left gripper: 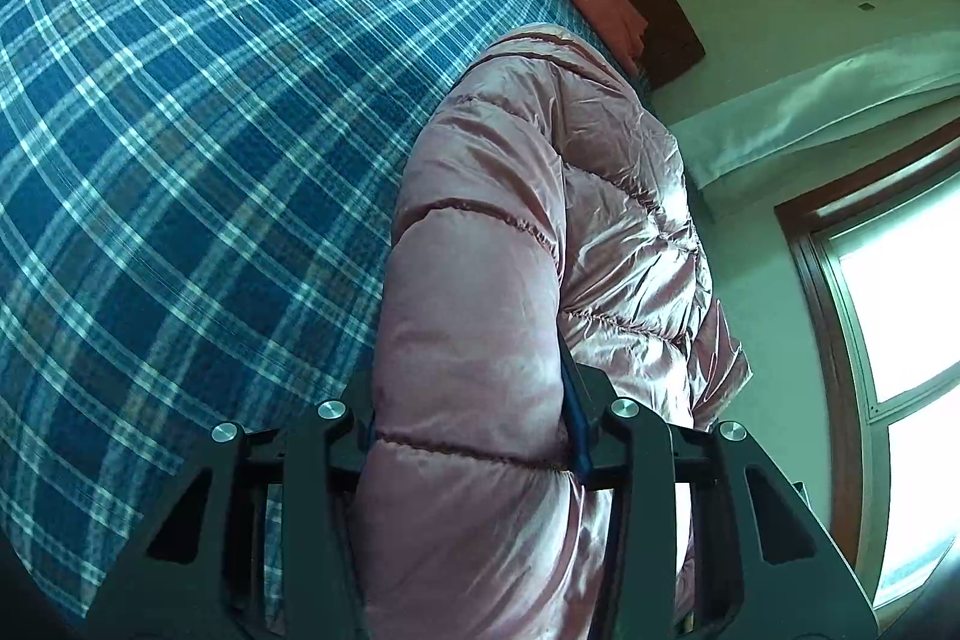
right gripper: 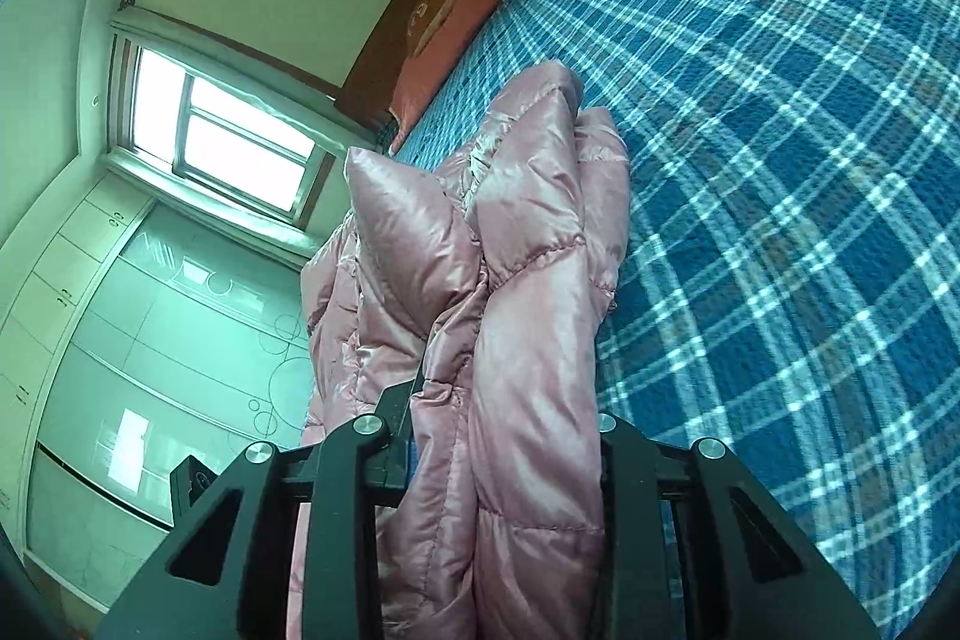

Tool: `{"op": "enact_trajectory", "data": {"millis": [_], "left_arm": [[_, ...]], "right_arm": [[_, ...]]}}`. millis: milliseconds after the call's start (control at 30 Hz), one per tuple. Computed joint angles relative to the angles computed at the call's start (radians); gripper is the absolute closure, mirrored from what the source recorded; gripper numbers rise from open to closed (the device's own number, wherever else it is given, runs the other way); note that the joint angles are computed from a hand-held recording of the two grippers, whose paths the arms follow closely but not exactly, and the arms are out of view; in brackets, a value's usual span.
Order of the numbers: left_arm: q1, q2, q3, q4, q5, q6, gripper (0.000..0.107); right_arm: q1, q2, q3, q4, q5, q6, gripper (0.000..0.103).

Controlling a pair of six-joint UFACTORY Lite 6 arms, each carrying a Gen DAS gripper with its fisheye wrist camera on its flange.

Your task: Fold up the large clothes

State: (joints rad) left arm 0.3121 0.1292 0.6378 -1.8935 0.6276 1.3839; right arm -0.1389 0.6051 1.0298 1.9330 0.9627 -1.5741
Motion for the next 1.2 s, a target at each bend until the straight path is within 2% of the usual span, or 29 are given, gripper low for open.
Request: {"op": "enact_trajectory", "data": {"millis": [200, 300, 400, 500, 567, 633, 733, 867, 900, 933, 967, 1033, 1067, 1200], "left_arm": [[0.209, 0.07, 0.042, 0.129, 0.067, -0.011, 0.065], [0.257, 0.134, 0.07, 0.133, 0.093, 0.014, 0.064], [0.278, 0.186, 0.102, 0.157, 0.12, -0.008, 0.059], [0.303, 0.192, 0.129, 0.231, 0.133, -0.045, 0.05], [0.335, 0.19, 0.152, 0.311, 0.157, -0.085, 0.039], [0.373, 0.186, 0.168, 0.337, 0.196, -0.084, 0.035], [0.38, 0.233, 0.235, 0.336, 0.195, -0.065, 0.03], [0.345, 0.41, 0.426, 0.428, 0.226, -0.187, 0.029], [0.335, 0.454, 0.468, 0.443, 0.236, -0.216, 0.03], [0.329, 0.481, 0.491, 0.439, 0.242, -0.228, 0.034], [0.319, 0.496, 0.504, 0.424, 0.245, -0.222, 0.043], [0.294, 0.487, 0.508, 0.403, 0.215, -0.214, 0.045], [0.279, 0.486, 0.516, 0.395, 0.196, -0.211, 0.047], [0.239, 0.535, 0.609, 0.395, 0.154, -0.243, 0.051]], "right_arm": [[0.151, 0.092, 0.116, 0.059, -0.033, 0.038, 0.074], [0.188, 0.136, 0.164, 0.087, -0.062, 0.049, 0.074], [0.189, 0.143, 0.169, 0.085, -0.068, 0.061, 0.073], [0.17, 0.126, 0.191, -0.005, -0.113, 0.128, 0.063], [0.148, 0.097, 0.178, -0.04, -0.134, 0.139, 0.049], [0.129, 0.052, 0.144, -0.025, -0.159, 0.116, 0.036], [0.113, 0.081, 0.219, -0.062, -0.17, 0.171, 0.032], [0.127, 0.23, 0.447, -0.21, -0.148, 0.344, 0.03], [0.134, 0.267, 0.493, -0.224, -0.146, 0.369, 0.03], [0.139, 0.305, 0.537, -0.236, -0.13, 0.391, 0.03], [0.145, 0.331, 0.569, -0.239, -0.127, 0.404, 0.037], [0.154, 0.374, 0.623, -0.238, -0.12, 0.418, 0.058], [0.156, 0.393, 0.653, -0.231, -0.12, 0.423, 0.064], [0.159, 0.484, 0.8, -0.242, -0.125, 0.483, 0.07]]}}
